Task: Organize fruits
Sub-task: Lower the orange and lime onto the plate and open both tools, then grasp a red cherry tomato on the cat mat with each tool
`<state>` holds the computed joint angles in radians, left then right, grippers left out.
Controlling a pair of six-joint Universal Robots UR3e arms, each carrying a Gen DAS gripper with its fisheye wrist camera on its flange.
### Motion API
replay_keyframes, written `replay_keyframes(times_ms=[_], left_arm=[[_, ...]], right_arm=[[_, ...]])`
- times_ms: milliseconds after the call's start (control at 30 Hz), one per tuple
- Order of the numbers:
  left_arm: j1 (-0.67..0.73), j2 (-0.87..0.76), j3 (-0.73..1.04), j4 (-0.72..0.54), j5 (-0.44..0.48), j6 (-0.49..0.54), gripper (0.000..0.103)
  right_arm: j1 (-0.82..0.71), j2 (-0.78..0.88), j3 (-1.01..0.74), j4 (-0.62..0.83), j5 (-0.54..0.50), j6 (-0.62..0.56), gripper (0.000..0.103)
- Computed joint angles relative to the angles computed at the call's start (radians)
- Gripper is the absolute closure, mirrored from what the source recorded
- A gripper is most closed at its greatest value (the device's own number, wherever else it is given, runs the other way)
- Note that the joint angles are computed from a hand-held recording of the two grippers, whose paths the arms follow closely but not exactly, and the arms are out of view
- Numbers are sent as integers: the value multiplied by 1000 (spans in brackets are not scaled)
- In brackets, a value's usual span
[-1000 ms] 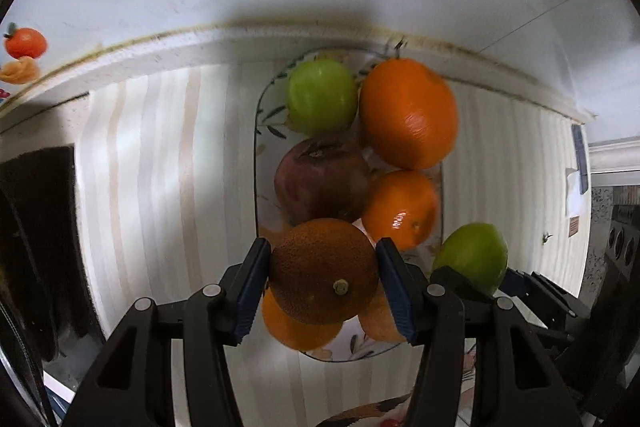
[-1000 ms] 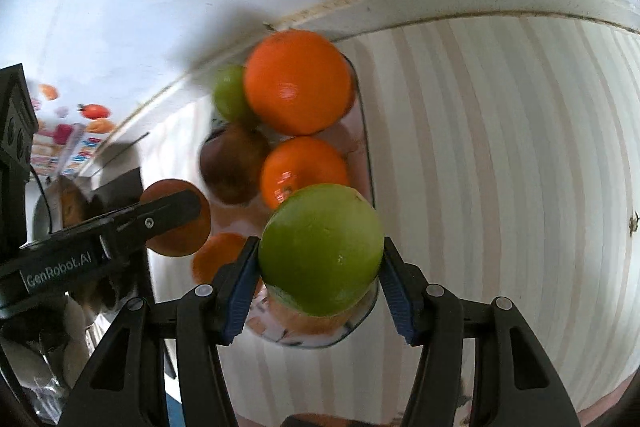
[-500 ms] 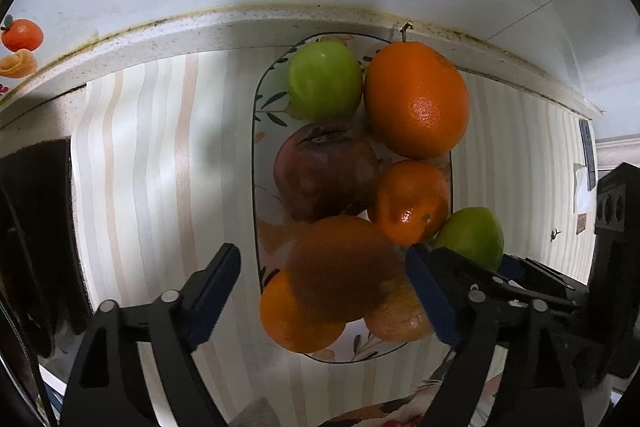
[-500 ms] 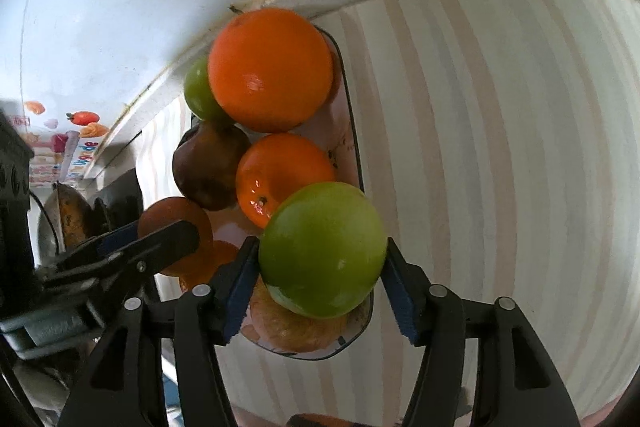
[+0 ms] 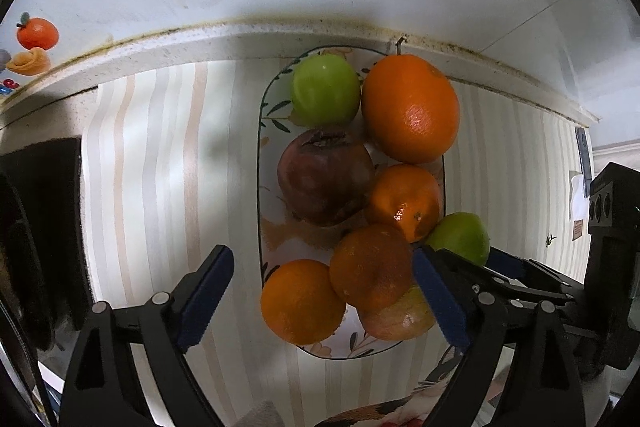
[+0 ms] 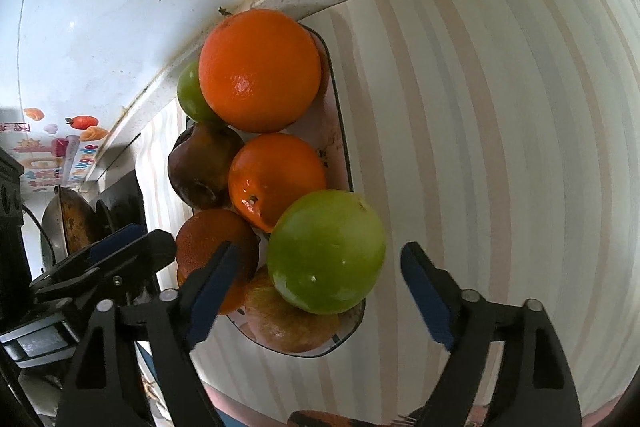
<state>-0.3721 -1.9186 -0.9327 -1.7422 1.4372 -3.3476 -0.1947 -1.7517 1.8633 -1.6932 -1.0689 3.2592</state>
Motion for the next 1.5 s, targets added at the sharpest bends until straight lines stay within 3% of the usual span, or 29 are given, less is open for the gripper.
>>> replay_keyframes(times_ms=[133,333,567,800,1267,1500], left_arm=[[-11,40,-12,10,26,-7,12],[-32,209,-135,53,88,-48,12],[-82,447,-284,63,166,-105,12],[-211,561,-247,0,274,-197,12],[-487,555,46,-204,447,-411,12],[-597,521,150,-282,521,-505,12]], right_arm=[[-2,-46,-27,33,-37,0,9],[123,-167,-150,111,-277,49,5],[284,-269,-254,192,-445,158,5],[413,-357,-392,334,-539,250,5],[1058,-131,-967,670,-922,780,5],[1231,-14,-1183,812,-992,946,5]])
